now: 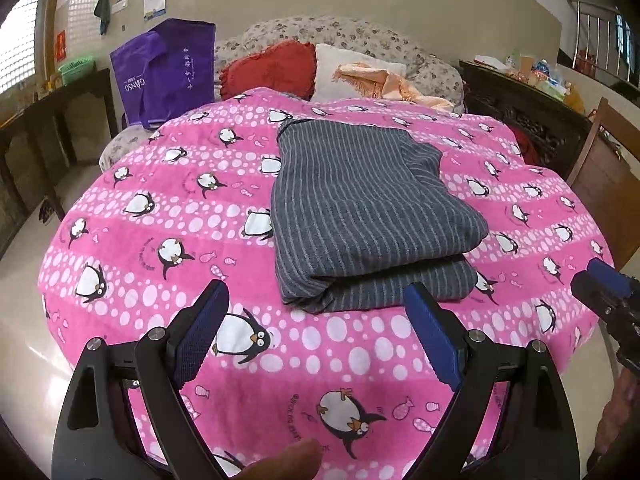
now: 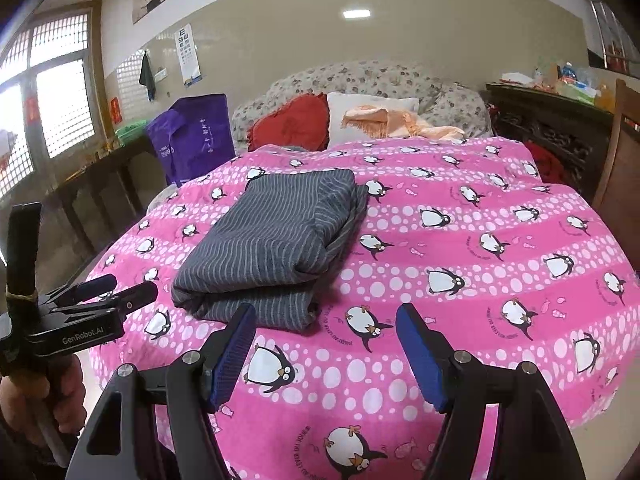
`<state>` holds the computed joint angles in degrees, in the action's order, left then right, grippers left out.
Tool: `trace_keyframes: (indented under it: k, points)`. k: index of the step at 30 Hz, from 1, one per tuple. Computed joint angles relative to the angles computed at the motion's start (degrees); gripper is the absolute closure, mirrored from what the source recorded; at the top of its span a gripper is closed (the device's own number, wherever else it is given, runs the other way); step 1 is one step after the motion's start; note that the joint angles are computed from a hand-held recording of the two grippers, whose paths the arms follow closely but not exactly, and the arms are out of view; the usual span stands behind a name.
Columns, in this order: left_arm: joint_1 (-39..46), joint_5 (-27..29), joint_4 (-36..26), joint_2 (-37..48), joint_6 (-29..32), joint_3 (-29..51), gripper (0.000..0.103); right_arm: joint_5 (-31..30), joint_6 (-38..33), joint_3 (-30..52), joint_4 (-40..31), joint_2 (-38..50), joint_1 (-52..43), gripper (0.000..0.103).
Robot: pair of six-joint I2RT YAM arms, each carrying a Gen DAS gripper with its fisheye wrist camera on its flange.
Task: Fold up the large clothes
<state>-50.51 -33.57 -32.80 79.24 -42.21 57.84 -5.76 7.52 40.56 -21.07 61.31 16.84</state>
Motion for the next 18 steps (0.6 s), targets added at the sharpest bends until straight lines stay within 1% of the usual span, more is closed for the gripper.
trace_keyframes:
  k: [11,18]
  points:
    - [-0.2,-0.5,-0.1,0.3,-0.4,-0.2,0.013,1.5,1.2,0.5,-0.8,-0.4,1.7,0.033]
    - [0.5,0.4,0.3,0.6,-0.2,-0.6,0.013,1.7,1.3,0.6,-0.7,0.1,2.1,0.033]
